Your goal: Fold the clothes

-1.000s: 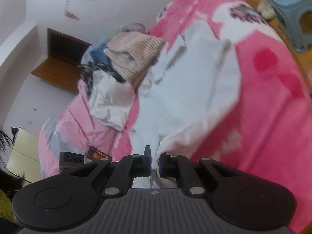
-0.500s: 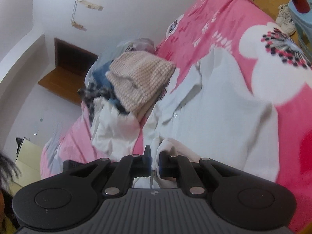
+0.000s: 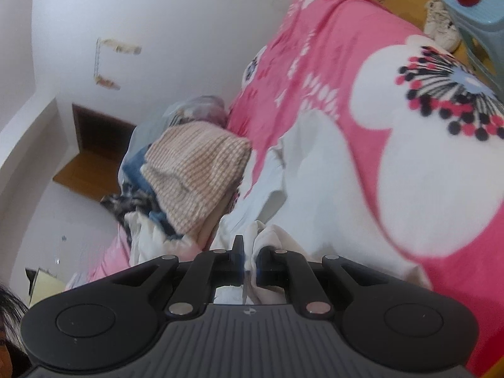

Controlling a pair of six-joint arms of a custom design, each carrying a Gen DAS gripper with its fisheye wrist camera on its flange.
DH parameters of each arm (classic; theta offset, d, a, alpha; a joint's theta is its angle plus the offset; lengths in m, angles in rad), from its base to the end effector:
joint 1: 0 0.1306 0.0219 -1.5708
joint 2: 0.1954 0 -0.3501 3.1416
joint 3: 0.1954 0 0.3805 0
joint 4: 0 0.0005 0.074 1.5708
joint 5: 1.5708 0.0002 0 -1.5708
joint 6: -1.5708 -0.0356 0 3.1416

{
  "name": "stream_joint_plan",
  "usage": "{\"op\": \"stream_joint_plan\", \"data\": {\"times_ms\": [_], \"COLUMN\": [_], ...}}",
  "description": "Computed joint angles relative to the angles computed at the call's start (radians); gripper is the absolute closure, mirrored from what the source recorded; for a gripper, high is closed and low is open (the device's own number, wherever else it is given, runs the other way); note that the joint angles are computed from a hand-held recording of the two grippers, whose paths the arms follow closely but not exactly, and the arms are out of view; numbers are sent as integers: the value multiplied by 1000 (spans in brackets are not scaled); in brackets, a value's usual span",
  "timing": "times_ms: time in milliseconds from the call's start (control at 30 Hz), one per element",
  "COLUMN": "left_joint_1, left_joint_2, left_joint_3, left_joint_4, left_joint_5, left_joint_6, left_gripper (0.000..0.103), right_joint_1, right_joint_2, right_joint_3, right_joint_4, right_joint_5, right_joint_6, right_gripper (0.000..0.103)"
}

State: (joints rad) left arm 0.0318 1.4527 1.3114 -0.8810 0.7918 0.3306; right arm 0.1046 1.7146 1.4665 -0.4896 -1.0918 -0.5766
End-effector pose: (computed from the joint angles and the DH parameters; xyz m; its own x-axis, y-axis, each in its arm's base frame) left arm 0.4777 -0.0107 0.3415 -0.9198 -0.2574 -0.2961 0.0528 0.6665 -0.7436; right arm 0.5676 0.0909 0.3064 -0.9431 0.1536 -0.2950 -0.2232 0.3651 0.9038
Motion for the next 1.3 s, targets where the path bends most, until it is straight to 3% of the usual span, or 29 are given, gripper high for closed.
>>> {"op": "stream_joint_plan", "data": {"times_ms": [133,233,300,333,400,467,533,633,767,900,1000,1200,1300], "left_joint_1": [-3,-4,-2,2,11,21,32,46,57,61,78,98,111], "left_joint_2": [29,49,60,58,52,28,-1,-40,-77,-115,-163,-255,-316], "left_joint_3": [11,9,8,4,-3,-18,-35,-52,-54,-48,-63,-96,-155], "left_joint_4": [35,40,25,21,14,30,56,68,43,-36,-71,-216,-269], "left_joint_5": [-4,-13,-19,-11,7,8,5,-3,-35,-95,-89,-150,-143], "left_joint_6": [27,52,68,82,111,151,194,224,234,162,112,-120,-187], "left_gripper": [97,95,87,75,63,41,30,18,7,6,6,6,6], "right_joint_1": [0,4,9,9,11,9,7,0,-25,-55,-74,-92,-86], "right_joint_2": [11,18,26,24,16,2,-23,-71,-126,-176,-228,-356,-435], "right_joint_3": [-26,-32,-17,-16,-5,0,-6,-38,-104,-170,-220,-327,-412], "right_joint_4": [73,57,-11,-22,-60,-88,-103,-97,-55,-25,-6,-35,-16], "right_joint_5": [19,75,114,119,129,129,153,211,262,288,308,281,260], "right_joint_6": [-62,-69,-41,-44,-35,-25,-30,-68,-156,-219,-243,-225,-241], "right_gripper": [96,96,96,95,84,61,55,29,27,27,27,27,27]}}
